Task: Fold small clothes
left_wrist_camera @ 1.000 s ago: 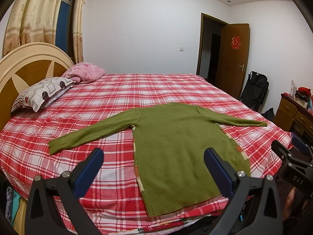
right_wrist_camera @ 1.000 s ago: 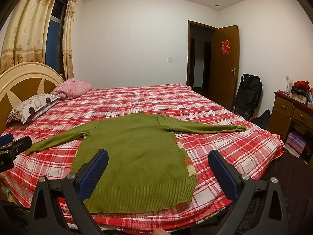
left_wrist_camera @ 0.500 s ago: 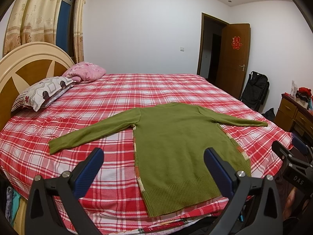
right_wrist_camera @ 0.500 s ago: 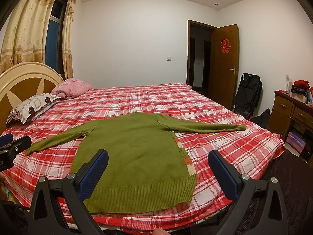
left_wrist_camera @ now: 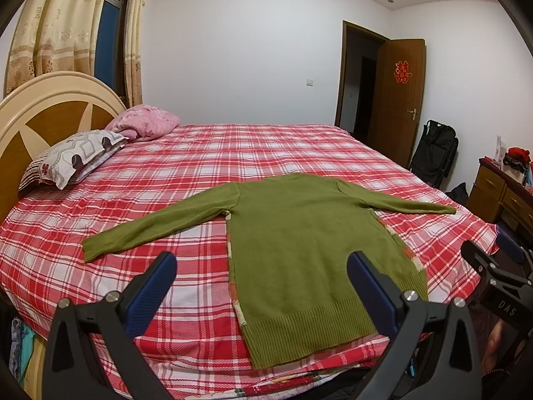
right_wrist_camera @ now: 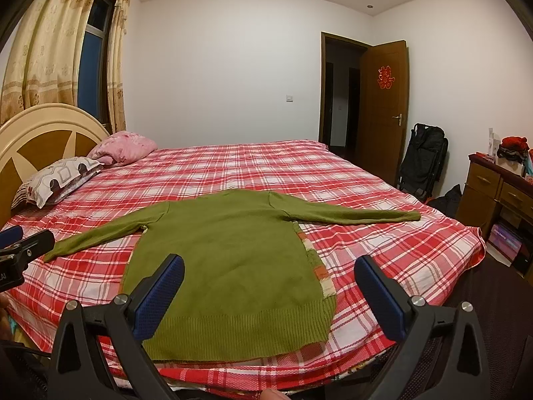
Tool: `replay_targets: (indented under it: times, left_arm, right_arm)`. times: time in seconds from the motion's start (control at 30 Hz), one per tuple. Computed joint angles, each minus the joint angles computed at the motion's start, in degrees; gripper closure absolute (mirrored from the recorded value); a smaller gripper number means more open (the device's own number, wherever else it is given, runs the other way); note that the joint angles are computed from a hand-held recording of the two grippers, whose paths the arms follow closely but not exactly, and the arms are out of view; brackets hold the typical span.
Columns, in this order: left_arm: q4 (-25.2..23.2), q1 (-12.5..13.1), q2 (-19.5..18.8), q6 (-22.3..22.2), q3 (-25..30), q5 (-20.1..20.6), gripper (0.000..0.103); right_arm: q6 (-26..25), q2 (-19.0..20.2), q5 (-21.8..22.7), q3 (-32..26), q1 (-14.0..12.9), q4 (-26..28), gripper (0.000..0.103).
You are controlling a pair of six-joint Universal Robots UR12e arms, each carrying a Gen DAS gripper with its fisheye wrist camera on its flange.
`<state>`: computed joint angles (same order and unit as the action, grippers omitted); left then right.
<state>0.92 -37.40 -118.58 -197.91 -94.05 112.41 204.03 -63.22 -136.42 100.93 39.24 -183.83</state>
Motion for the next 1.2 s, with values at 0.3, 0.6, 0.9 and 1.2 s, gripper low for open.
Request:
replay_targets:
  times: [0.3, 0.6, 0.9, 1.2]
  left_arm:
    - [-0.25, -0.25, 0.03, -0.27, -0.06, 0.19, 0.000]
    - [0.35, 1.48, -1.20, 0.61, 0.55, 1.40, 0.000]
    - [-10.53, 5.86, -3.80, 6.56, 5.23, 1.54, 0.000]
    - [-12.80, 9.62, -11.31, 5.51, 13.90, 4.00, 0.000]
  right_arm:
    - [0.27, 0.07, 0.53, -0.30, -0.08, 0.98, 0.001]
    - [2.39, -0.24, 9.28, 0.80, -3.46, 2.75, 0.001]
    - [6.97, 0.47, 14.61, 0.29, -10.65, 6.16, 0.001]
    - [20.61, -0.39, 19.50, -0.78, -23.11, 14.91, 0.024]
